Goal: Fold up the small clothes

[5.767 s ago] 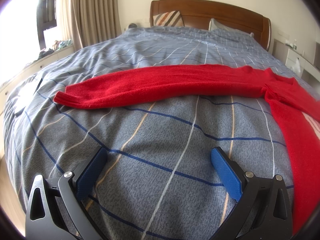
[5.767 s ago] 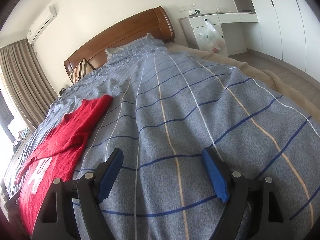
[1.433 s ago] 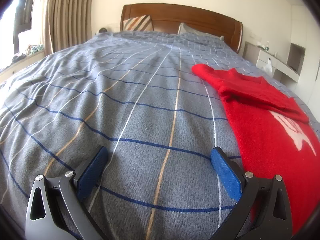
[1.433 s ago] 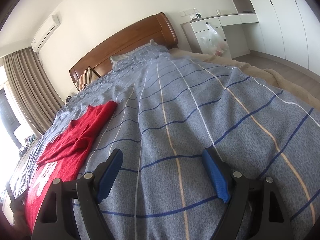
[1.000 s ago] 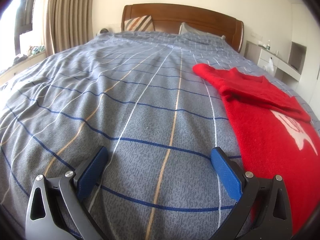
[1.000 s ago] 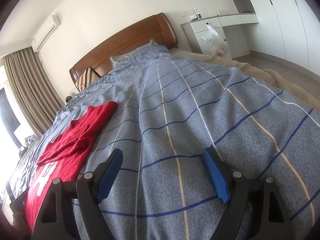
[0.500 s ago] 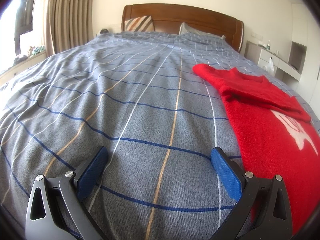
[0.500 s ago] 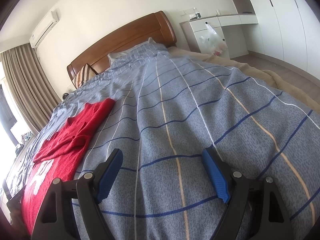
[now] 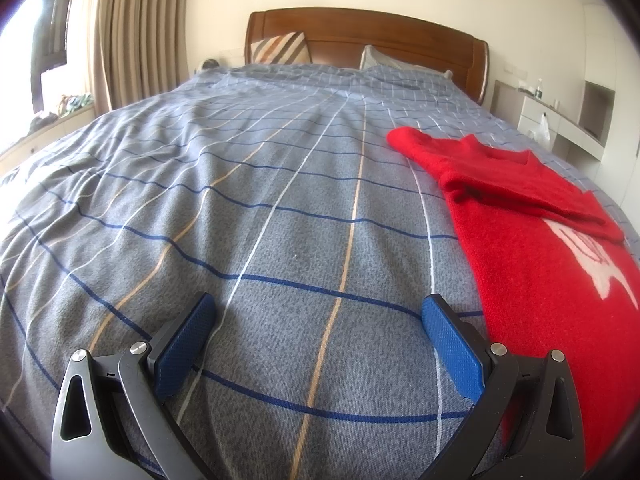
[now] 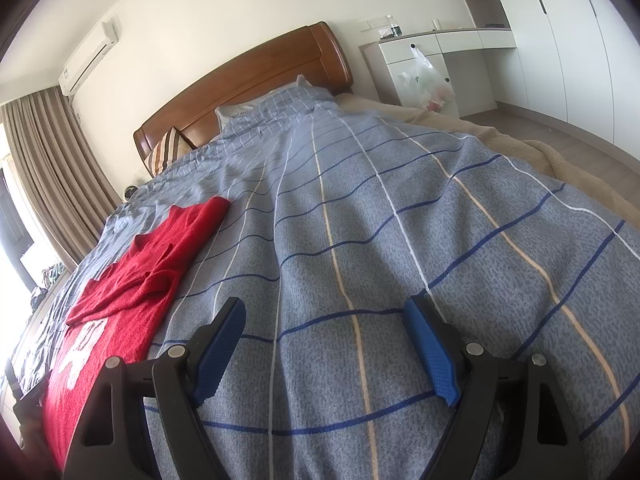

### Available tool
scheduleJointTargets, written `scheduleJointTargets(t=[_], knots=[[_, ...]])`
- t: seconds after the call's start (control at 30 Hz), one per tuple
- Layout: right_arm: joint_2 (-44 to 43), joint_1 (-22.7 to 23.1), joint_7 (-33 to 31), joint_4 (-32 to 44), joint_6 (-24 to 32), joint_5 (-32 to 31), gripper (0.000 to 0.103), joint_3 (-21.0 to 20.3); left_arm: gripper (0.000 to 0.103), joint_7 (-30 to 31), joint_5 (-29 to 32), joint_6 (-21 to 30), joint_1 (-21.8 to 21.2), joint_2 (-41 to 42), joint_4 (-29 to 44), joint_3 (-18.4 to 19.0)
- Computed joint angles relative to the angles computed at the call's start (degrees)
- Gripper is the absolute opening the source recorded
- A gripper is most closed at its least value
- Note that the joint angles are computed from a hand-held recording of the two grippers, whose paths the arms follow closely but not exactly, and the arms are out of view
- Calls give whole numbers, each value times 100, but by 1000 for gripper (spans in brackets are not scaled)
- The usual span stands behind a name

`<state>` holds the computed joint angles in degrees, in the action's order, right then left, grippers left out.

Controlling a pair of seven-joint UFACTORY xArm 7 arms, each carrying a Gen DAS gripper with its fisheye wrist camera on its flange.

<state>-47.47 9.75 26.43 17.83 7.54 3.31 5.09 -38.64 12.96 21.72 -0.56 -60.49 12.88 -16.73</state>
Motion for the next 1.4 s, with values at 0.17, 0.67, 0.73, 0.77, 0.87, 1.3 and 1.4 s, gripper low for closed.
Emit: scheduleJointTargets(t=[0.17,0.67,0.73,0.77,0.87,1.3,1.4], knots=[[5,-5,5,7,12,-10,81,2,103,-16,5,7,-5,11,11,-8],[-557,368,-577,1146,3332,-181,84,72,102,612,-383,2206,-806,-659,476,437],[-859,616,-925,1387,4330,-124,84,86,102,753,-674,2859,-1160,-1313,449,584],[-1031,754,-1053,1483,4801,-27,84,108,102,778,-848,3147,-1323,-1630,435,617],[-1601,1253,-1067,1518,5565,724,84,179,102,651,-1522,3756,-1756,-2200,424,610],[-1349,2534,-189,576,4090,2406,82,940,100,421,-2510,3817,-2461,-1908,394,437],[-1308,2603,-60,575,3937,2284,77,863,91,433,-2716,3804,-2601,-1795,347,501]])
